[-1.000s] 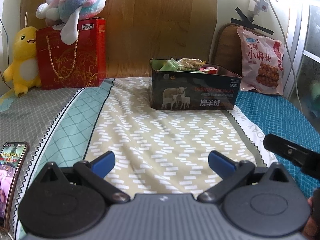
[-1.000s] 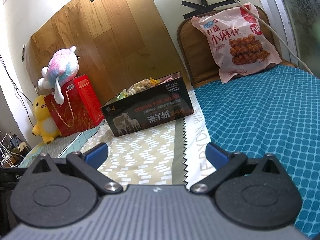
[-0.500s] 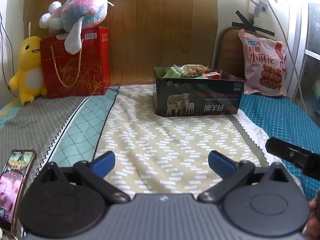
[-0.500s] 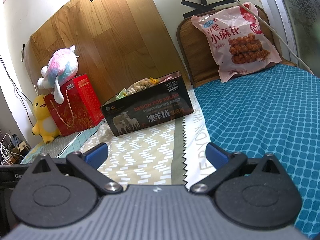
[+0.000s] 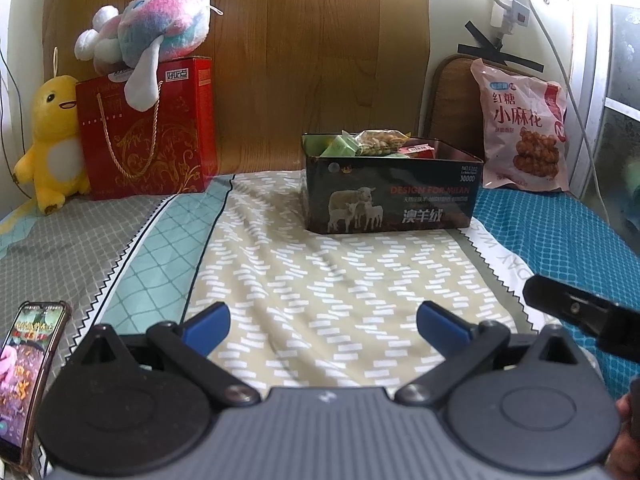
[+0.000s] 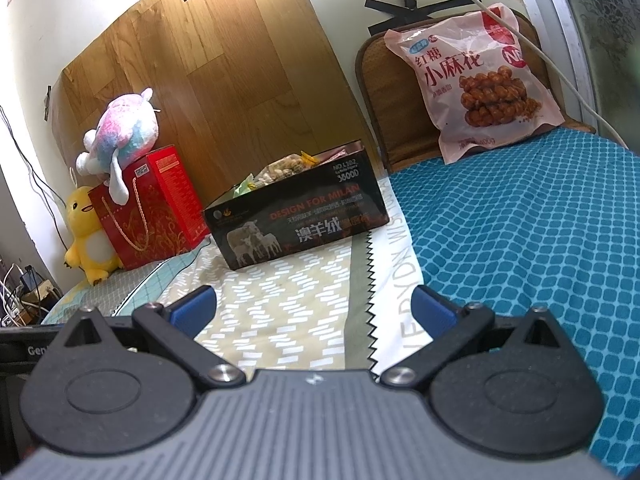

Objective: Organize snacks

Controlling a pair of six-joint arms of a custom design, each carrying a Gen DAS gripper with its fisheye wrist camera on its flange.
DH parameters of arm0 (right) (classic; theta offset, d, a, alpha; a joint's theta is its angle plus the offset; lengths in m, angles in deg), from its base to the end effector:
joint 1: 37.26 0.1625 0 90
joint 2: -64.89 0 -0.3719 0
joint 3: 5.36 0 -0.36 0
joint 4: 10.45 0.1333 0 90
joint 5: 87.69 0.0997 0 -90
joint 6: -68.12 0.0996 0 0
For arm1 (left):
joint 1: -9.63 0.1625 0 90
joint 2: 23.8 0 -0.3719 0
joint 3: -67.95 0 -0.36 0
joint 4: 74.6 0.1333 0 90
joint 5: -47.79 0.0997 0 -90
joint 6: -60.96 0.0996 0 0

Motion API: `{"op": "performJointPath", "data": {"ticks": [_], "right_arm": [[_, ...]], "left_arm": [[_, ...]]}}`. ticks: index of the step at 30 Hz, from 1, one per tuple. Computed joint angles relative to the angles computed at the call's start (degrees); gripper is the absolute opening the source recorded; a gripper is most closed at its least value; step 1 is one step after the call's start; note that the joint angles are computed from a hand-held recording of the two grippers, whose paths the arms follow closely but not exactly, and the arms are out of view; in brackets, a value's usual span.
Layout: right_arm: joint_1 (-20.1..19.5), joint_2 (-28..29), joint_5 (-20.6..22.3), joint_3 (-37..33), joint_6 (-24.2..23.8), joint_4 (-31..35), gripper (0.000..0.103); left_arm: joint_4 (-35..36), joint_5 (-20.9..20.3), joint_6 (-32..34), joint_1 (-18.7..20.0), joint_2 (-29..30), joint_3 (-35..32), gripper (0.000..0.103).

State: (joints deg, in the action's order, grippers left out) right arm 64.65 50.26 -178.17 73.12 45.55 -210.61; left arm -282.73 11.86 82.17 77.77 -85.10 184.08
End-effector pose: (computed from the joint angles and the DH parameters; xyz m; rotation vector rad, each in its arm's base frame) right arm 0.2657 -0.6179 -0.0634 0.8299 -2.6915 1.1983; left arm 0.0187 -0.5279 0.2572 0.1439 2.0206 -1.1967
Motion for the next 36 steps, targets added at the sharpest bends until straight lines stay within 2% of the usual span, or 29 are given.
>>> {"op": "performJointPath", "data": {"ticks": [13, 23, 36], "right_arm": [[0.1, -0.28, 0.21, 0.27, -0.46, 0.35, 0.103], [0.09, -0.5, 0.32, 0.64, -0.55, 0.16, 0.103], [0.12, -0.63, 0.32, 0.9, -0.59, -0.08, 0.103]], "left_arm": [[-3.9, 2.38, 2.15, -0.34, 1.48, -1.0, 0.103], [-11.37, 8.18, 9.97, -1.46, 5.2, -3.53, 0.103], [-13.15, 8.81, 12.18, -1.74, 5.55, -3.8, 0.103]]}}
